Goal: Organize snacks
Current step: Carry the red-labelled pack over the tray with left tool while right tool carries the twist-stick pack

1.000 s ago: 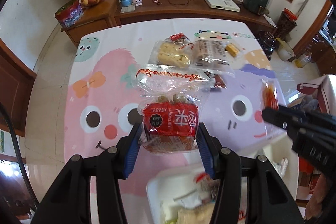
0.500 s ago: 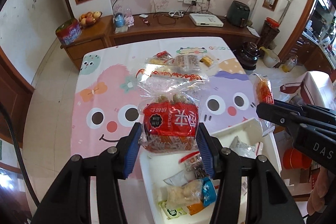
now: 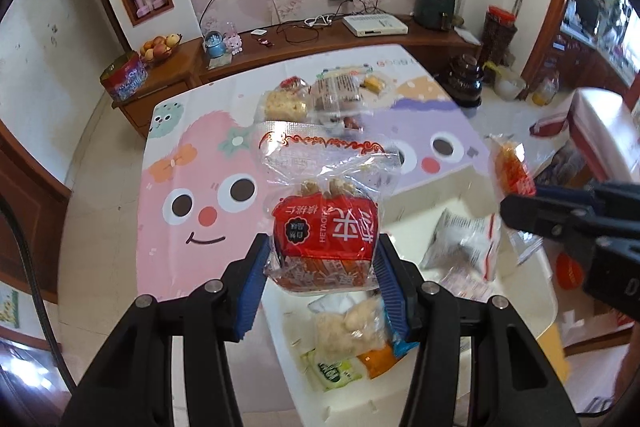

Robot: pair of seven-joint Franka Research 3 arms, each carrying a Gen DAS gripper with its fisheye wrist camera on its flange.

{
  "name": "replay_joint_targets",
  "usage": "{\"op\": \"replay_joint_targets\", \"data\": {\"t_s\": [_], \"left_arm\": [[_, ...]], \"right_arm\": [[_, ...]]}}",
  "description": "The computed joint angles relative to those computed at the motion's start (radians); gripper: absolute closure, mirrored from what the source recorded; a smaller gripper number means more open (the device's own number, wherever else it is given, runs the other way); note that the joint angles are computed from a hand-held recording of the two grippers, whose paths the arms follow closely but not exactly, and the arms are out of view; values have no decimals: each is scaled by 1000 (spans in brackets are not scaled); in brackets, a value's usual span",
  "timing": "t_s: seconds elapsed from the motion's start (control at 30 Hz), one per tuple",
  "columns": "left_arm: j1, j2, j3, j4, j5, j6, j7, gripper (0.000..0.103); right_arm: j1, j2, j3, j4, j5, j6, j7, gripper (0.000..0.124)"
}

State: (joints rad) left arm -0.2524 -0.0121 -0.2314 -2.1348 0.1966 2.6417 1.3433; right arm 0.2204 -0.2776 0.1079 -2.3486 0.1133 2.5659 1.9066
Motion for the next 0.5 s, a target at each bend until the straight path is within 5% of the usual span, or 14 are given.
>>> {"op": "replay_joint_targets", "data": {"t_s": [0.5], "left_arm": [[-14, 7, -6, -94, -56, -51, 50, 52]], "right_arm": [[16, 4, 12, -88, -16, -70, 40, 104]]}}
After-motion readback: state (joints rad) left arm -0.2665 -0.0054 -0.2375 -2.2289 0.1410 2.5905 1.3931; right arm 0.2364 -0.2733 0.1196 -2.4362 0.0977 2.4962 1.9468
